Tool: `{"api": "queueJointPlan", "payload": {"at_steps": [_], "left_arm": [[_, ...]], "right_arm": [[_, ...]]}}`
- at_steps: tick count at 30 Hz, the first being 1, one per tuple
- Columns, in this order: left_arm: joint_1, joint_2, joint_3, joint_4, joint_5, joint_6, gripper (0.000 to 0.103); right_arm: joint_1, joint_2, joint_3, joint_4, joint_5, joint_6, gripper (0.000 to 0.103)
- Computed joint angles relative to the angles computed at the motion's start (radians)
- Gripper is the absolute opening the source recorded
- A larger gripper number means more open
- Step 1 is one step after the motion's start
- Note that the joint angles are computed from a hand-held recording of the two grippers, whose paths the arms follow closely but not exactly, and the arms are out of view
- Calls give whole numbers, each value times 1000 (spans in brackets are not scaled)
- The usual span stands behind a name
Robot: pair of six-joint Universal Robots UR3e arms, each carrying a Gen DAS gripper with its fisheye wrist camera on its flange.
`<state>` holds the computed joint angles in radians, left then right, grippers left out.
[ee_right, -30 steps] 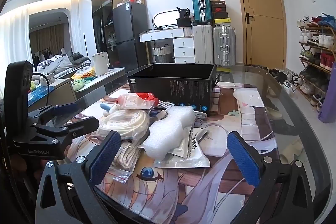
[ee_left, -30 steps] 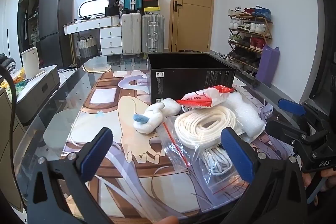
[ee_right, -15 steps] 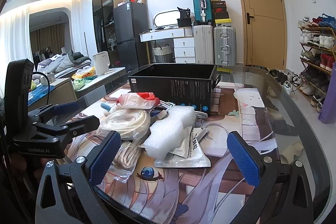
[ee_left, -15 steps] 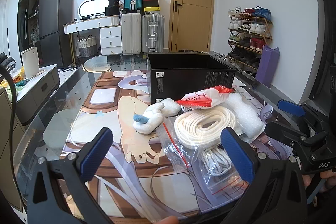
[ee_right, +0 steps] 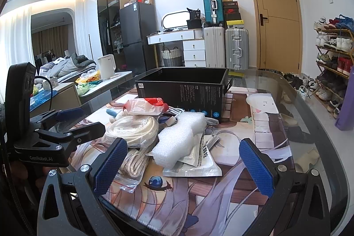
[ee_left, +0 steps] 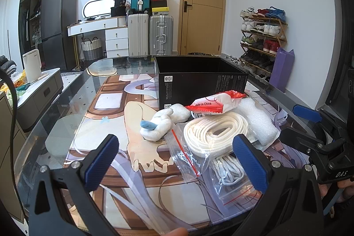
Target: Organize soft objects
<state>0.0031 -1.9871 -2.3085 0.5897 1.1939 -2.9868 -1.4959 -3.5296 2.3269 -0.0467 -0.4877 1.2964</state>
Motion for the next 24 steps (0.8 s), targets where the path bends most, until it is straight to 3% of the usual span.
{"api": "queueJointPlan", "payload": {"at_steps": [24], "left_arm": [[0, 4, -1, -2, -1, -1, 103]], "right_arm": [[5, -8, 5, -9, 2, 12, 103]]}}
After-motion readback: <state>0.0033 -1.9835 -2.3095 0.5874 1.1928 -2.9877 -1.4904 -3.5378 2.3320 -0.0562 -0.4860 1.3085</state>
